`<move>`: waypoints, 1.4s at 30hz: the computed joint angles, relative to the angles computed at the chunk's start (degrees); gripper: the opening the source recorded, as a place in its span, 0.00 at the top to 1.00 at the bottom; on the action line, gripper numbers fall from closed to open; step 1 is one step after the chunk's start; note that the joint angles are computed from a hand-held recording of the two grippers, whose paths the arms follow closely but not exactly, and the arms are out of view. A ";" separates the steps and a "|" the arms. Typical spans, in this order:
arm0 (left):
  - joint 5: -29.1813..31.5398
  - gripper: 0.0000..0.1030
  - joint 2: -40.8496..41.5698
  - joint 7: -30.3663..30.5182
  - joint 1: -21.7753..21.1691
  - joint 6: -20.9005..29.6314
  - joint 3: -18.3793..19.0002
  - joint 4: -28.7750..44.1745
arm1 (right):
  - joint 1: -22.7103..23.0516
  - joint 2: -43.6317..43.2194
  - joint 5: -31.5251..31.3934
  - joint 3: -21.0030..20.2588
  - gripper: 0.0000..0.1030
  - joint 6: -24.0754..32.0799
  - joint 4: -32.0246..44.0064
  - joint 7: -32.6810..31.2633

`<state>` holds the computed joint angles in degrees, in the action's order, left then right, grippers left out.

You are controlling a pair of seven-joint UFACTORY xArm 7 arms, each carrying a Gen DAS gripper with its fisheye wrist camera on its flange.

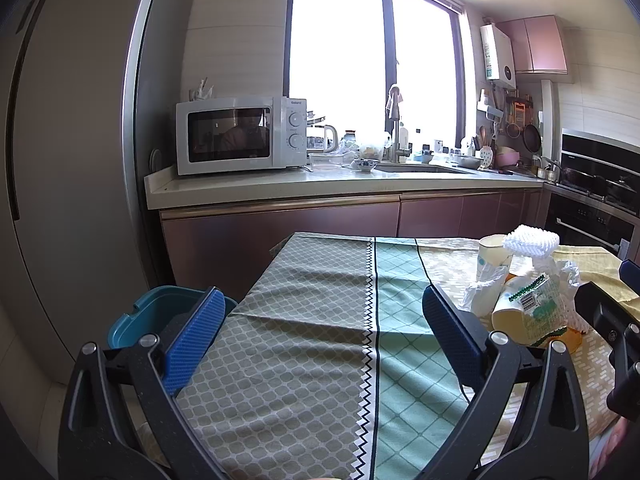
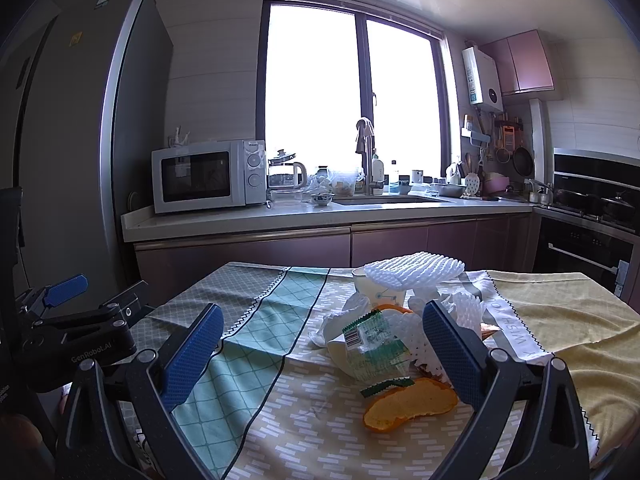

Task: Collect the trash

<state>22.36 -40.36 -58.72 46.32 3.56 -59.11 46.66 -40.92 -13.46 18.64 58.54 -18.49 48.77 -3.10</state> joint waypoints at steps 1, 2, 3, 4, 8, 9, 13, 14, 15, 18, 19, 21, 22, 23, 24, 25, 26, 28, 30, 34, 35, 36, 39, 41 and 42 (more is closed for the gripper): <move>0.01 0.05 0.01 0.04 0.07 0.02 -0.04 0.07 | 0.40 0.11 -0.11 -0.44 0.06 0.07 0.02 0.00; 0.00 0.05 0.04 0.06 0.17 0.04 -0.08 0.15 | 0.35 0.16 -0.02 -0.38 0.06 0.15 0.11 -0.09; -0.01 0.05 0.14 0.11 0.26 0.04 -0.12 0.25 | 0.25 0.19 0.06 -0.21 0.06 0.12 0.15 -0.13; 0.00 0.05 0.27 0.17 0.36 0.06 -0.15 0.36 | 0.28 0.24 0.05 -0.24 0.06 0.09 0.16 -0.21; -0.16 0.05 0.09 0.03 0.03 0.17 -0.09 0.12 | 0.06 0.20 0.16 -0.03 0.06 0.18 0.21 -0.21; -0.13 0.05 0.17 0.05 0.10 0.23 -0.14 0.23 | 0.07 0.20 0.16 -0.04 0.06 0.22 0.23 -0.16; -0.13 0.05 -0.11 0.00 0.01 -0.03 -0.08 -0.09 | -0.11 0.27 0.03 0.14 0.06 0.14 0.26 0.00; -0.13 0.05 -0.06 0.04 0.02 0.04 -0.11 -0.02 | -0.13 0.32 -0.02 0.14 0.06 0.15 0.25 -0.08; -0.14 0.05 0.04 0.09 0.04 0.09 -0.12 0.06 | -0.61 0.28 0.17 0.67 0.06 0.17 0.33 -0.15; -0.08 0.05 0.15 0.14 0.16 0.13 -0.19 0.21 | -0.17 0.38 0.25 0.28 0.06 0.17 0.31 -0.29; -0.13 0.05 -0.12 0.01 -0.01 0.00 -0.10 -0.11 | 0.26 0.44 0.14 -0.18 0.06 0.13 0.25 -0.22; -0.12 0.05 0.05 0.06 0.17 -0.05 -0.28 0.05 | 0.48 0.66 0.28 -0.30 0.06 0.06 0.31 -0.46; -0.11 0.05 0.08 0.11 0.21 -0.03 -0.31 0.11 | 0.90 0.80 0.30 -0.74 0.06 -0.04 0.24 -0.61; -0.12 0.05 0.09 0.13 0.24 -0.01 -0.39 0.18 | 1.09 0.94 0.56 -0.81 0.06 -0.12 0.30 -0.89; -0.13 0.05 0.15 0.16 0.23 0.00 -0.40 0.18 | 1.22 1.07 0.87 -0.82 0.06 -0.15 0.36 -1.27; -0.16 0.05 0.07 0.09 0.32 0.03 -0.56 0.22 | 0.98 1.21 1.29 -0.46 0.06 -0.17 0.47 -1.76; -0.17 0.05 0.10 0.10 0.34 0.01 -0.60 0.24 | 1.59 1.41 1.41 -1.01 0.06 -0.28 0.43 -2.05; -0.15 0.05 0.37 0.28 0.28 0.11 -0.67 0.35 | 2.37 1.63 2.42 -1.51 0.06 -0.29 0.49 -3.07; -0.09 0.05 0.76 0.34 0.46 0.20 -1.05 0.66 | 3.06 1.95 3.08 -2.05 0.06 -0.09 0.64 -3.97; 0.18 0.05 1.73 0.68 1.11 -0.09 -2.01 1.25 | 6.11 3.38 4.29 -4.97 0.06 -0.23 0.92 -6.26; 0.26 0.05 2.13 0.87 1.32 -0.14 -2.35 1.50 | 6.60 3.59 4.81 -5.48 0.06 -0.10 1.05 -6.92; 0.34 0.05 2.52 1.08 1.55 -0.19 -2.68 1.77 | 7.40 3.82 5.19 -6.37 0.06 0.03 1.16 -7.45; 0.69 0.05 4.67 2.19 2.30 -0.65 -3.85 2.93 | 8.46 4.60 6.70 -7.95 0.06 0.37 1.81 -9.74; 0.95 0.05 6.56 3.07 3.13 -0.88 -5.12 4.07 | 8.53 5.53 7.92 -8.54 0.06 0.90 2.74 -11.47; 1.09 0.05 7.63 3.60 3.66 -0.77 -5.83 4.77 | 8.04 5.85 8.83 -8.43 0.06 1.19 3.22 -12.55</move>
